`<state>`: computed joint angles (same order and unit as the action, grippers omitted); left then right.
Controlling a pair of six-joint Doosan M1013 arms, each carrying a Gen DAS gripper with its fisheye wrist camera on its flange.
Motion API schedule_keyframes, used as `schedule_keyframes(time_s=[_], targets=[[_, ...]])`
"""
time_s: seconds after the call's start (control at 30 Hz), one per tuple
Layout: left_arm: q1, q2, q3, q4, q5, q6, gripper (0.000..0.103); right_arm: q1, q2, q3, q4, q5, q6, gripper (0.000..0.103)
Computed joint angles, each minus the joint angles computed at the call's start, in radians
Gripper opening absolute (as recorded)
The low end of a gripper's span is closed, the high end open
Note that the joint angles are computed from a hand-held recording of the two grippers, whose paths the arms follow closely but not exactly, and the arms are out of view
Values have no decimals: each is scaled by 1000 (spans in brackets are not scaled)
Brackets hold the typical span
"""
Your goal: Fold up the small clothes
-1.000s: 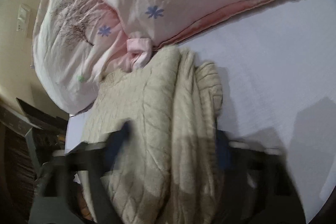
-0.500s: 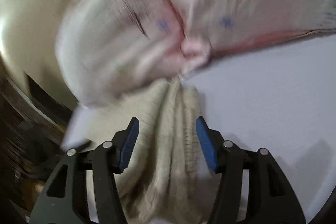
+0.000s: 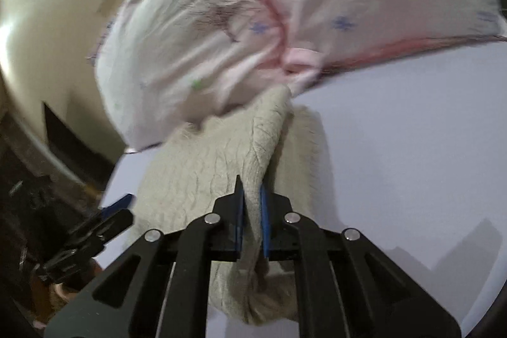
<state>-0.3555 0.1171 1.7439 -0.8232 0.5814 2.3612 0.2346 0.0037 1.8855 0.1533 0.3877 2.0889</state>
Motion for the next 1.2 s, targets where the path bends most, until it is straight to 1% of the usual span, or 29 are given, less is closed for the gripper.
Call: schedule_keyframes(time_s=[0.03,0.07,0.1,0.13,0.17,0.2,0.23,0.27,0.3,0.33,0.37,0.4,0.43,0.5,0.53,0.57,0.6,0.67,0.7,0.73,0.8,0.87,0.93,1.0,1.1,1.17,1.2], targets=[[-7,-2,4,21,-9,-1,75,5,16,-7,-19,27,18,9],[-24,-3,7,84,-33,-33,75,10,27,-13,-59,31,40,9],[-35,-3,8,137,-49,-68,75,22,33,-24,-142,42,93,10],[-48,-1,7,214,-61,-123,75,34,40,-41,-208,70,132,11],[-58,0,11,287,-76,-180,75,41,40,-47,-233,78,150,14],[-59,-5,15,307,-78,-210,75,45,25,-35,-243,53,158,18],[-50,-10,20,274,-70,-195,75,45,4,-21,-260,40,175,28],[-30,-19,26,196,-49,-149,76,49,-21,0,-304,18,218,49],[-13,-28,33,144,-29,-122,77,57,-36,14,-354,1,269,63],[3,-37,40,110,-12,-111,81,69,-67,43,-457,-27,371,79],[15,-50,52,103,-7,-122,89,80,-86,60,-536,-29,448,91],[16,-66,68,139,-19,-161,93,89,-100,74,-573,-26,486,95],[12,-77,78,182,-32,-198,96,93,-104,78,-573,-23,489,101],[-12,-95,99,346,-61,-333,99,109,-114,87,-598,9,534,101],[-25,-98,104,432,-60,-411,101,124,-113,83,-620,57,569,101],[-33,-98,104,481,-53,-460,101,140,-106,73,-629,118,588,101],[-40,-95,104,511,-46,-490,102,150,-99,67,-628,153,588,101],[-52,-89,106,556,-38,-532,102,165,-77,54,-566,186,499,101],[-56,-84,104,576,-33,-552,102,171,-62,42,-535,207,451,101],[-59,-78,100,591,-24,-567,102,183,-44,26,-537,245,438,101],[-66,-67,94,614,-15,-597,102,208,-9,-5,-583,324,463,101],[-71,-64,97,633,-17,-616,102,222,15,-25,-601,366,469,101],[-75,-56,93,660,-9,-648,102,226,29,-37,-601,385,459,101],[-80,-58,100,688,-23,-674,102,236,34,-38,-634,409,481,101],[-79,-59,102,684,-29,-677,102,242,45,-46,-653,430,482,101],[-78,-59,103,680,-32,-677,102,250,57,-58,-669,460,476,101],[-79,-58,102,683,-31,-678,102,250,56,-57,-669,458,477,101]])
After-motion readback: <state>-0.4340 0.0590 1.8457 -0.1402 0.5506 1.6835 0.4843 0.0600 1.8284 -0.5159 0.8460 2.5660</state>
